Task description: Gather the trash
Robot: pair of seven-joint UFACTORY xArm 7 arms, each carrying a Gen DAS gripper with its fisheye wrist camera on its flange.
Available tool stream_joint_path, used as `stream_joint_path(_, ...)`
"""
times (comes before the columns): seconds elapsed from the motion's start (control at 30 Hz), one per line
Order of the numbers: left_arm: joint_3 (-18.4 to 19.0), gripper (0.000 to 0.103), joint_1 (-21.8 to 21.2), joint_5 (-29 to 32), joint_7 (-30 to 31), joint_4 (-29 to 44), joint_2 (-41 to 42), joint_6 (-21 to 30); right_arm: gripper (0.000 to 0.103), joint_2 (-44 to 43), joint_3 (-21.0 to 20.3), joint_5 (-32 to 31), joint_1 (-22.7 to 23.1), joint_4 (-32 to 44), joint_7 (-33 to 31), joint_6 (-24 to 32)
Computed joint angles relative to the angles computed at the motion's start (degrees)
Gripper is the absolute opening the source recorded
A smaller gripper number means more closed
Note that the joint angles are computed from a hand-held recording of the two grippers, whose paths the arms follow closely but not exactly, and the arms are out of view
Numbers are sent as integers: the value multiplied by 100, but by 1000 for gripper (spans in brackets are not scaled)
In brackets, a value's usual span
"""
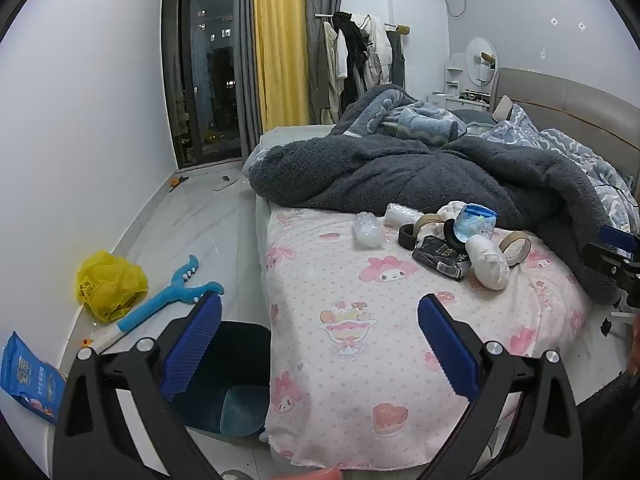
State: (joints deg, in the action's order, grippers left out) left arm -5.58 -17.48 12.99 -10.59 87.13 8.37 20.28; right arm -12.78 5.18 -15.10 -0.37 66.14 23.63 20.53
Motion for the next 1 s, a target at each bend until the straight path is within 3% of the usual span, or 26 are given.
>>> stream_joint_path(1.0, 8, 100, -6, 22, -12, -5, 0, -15, 100, 38, 18, -150, 6, 24, -3, 19)
